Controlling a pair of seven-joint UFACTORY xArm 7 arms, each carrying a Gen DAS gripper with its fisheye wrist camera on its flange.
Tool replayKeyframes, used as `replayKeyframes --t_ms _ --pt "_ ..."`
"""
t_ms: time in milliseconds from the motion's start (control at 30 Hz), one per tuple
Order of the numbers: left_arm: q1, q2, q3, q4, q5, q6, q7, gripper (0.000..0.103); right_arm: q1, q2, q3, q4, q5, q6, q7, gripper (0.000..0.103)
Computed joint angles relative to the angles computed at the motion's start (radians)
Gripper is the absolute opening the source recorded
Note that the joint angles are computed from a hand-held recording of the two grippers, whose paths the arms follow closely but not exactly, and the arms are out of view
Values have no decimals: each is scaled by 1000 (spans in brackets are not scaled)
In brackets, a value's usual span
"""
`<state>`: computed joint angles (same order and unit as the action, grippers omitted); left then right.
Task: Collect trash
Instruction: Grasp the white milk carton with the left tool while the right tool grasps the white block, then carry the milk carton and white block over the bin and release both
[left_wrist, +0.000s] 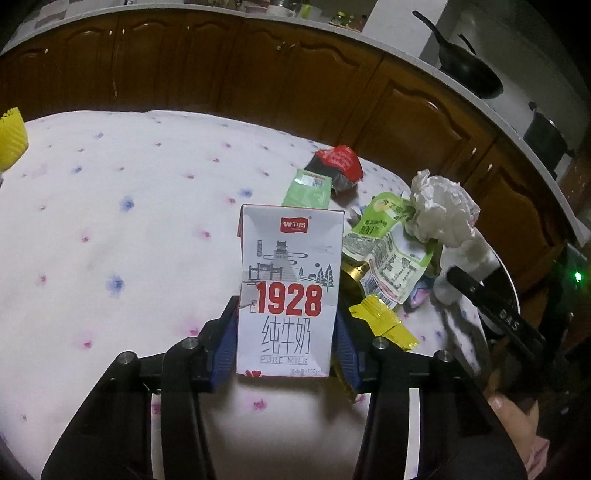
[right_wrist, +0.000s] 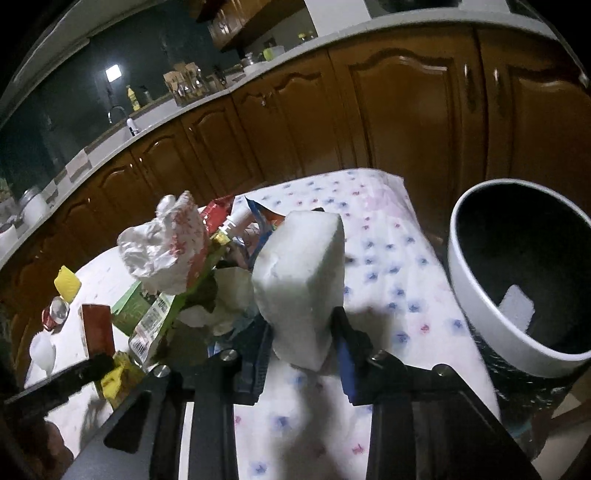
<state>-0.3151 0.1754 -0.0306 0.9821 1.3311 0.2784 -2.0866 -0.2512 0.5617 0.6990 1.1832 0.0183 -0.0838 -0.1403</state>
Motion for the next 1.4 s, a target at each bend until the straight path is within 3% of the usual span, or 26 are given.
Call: replayKeyframes --t_ms 267,433,667,933,1167,1400 --pt "-5 -86 -41 -42 68 101 -57 46 -234 -23 202 -120 -47 -33 14 31" --pt "-2 -83 -69 -34 29 115 13 47 -323 -35 266 -170 -107 -47 66 31" --pt "-21 -93 -80 -43 -7 153 47 45 -396 -65 310 -225 -195 -73 145 31" --pt "-35 -123 -109 -23 51 187 28 45 -519 -83 391 -276 -312 -102 240 31" --pt "-70 -48 -114 94 64 148 83 45 -633 -104 441 -312 -411 -130 333 31" --pt "-133 77 -81 266 12 85 218 45 -714 -115 440 -313 -499 -138 426 31"
